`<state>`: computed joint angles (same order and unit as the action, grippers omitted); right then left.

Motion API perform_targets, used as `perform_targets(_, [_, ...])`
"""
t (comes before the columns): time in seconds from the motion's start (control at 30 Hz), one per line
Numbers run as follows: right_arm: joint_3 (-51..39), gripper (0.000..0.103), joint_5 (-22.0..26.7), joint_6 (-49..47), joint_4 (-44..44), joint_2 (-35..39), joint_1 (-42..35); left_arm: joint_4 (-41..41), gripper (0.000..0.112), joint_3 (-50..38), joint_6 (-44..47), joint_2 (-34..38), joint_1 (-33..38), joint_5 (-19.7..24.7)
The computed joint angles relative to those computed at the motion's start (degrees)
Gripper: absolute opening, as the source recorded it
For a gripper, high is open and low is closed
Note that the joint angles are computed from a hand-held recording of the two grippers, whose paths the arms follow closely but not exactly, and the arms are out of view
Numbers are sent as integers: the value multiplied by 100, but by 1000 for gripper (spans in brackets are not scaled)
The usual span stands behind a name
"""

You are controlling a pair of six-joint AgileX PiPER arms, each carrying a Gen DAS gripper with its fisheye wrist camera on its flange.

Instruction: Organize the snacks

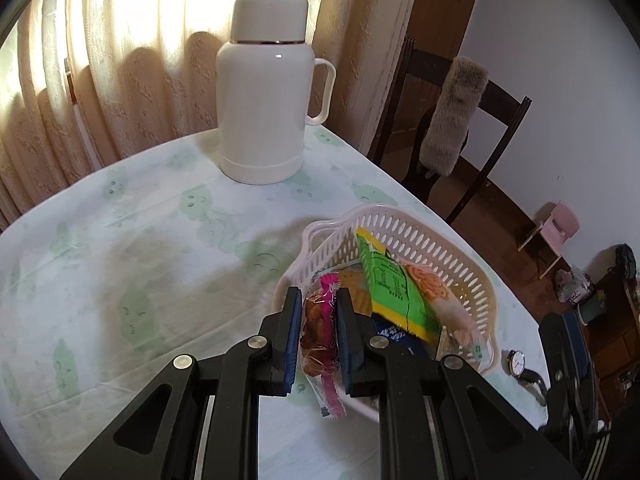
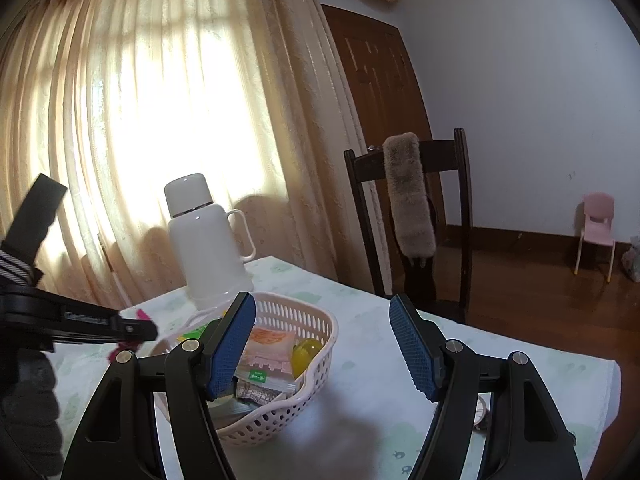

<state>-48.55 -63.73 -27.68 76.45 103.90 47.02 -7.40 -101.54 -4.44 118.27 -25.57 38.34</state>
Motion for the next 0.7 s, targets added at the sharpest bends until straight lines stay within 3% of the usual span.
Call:
perform_targets(0.13, [8,70,61,32,-41,-21,-23,-336,15,-214,48,190,48,31])
perform_targets(0.2, [12,70,71,45,-54,-26,-28,-428,25,-271,24,250,65,34])
perform_targets(0.27, [15,70,57,50,-65,-22,-19,-410,44,-283,-42,272,69,6])
perform_targets(0.43, [18,70,17,26,-65,-10,26,-292,44,-191,-185,231,81,-67])
perform_targets(0.7, [-18,70,6,-18,-13,11,50,1361,54,218,-1496,-58,-142,-364])
